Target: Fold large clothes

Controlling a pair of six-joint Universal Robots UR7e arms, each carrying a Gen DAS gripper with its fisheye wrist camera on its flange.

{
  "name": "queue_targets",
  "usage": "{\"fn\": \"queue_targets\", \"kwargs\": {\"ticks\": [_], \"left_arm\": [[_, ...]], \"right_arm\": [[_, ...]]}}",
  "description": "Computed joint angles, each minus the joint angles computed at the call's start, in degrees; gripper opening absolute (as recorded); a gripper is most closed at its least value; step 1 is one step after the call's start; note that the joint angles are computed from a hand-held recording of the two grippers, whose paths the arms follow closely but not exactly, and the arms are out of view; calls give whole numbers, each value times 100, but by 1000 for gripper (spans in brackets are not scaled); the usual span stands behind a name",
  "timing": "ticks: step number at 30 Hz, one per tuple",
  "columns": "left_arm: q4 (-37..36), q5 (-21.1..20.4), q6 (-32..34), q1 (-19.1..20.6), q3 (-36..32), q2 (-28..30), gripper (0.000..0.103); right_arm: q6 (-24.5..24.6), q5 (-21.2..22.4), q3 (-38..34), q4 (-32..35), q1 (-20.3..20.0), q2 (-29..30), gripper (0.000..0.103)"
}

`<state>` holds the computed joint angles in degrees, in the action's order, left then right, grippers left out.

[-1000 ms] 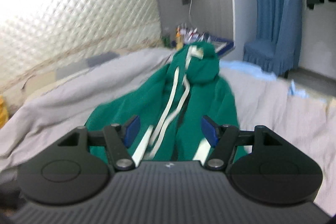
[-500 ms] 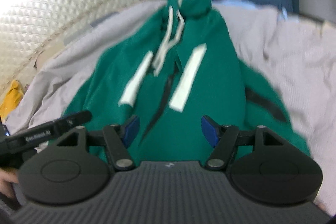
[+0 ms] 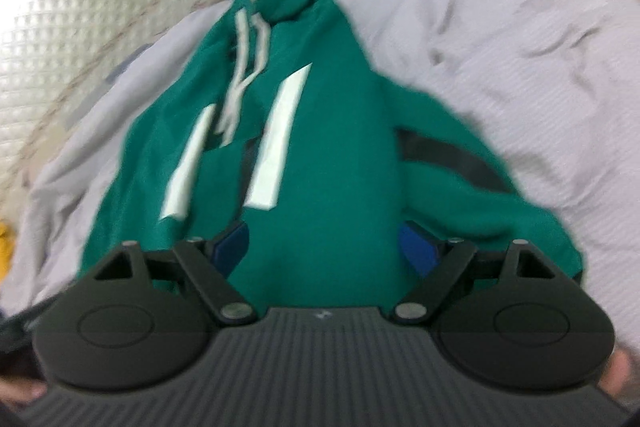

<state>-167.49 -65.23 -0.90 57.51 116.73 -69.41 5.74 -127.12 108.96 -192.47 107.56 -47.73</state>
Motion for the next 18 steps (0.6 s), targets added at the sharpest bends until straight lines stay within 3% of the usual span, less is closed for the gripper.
{"fn": "queue_targets", "kwargs": {"ticks": [2,5,13,15,17,18], "left_arm": [[93,112,101,-29,-54,96,62],[212,389,266,-114,-112,274,62],[492,848,336,-201,-228,564,62],[495,947,304,-220,-233,588,55],[479,1118,188,-240,-220,600,26],[479,1103,82,-218,-223,573,19]], "right_arm": [[222,11,14,200,-82,-62,84],[516,509,20,783,-248,-181,84],[-808,509,-48,383,68,104,87],[-1035,440,-69,326,113,146,87],[-1323,295,-117,116,177,250,86],[-1476,261,-137,-14,190,290,86]]}}
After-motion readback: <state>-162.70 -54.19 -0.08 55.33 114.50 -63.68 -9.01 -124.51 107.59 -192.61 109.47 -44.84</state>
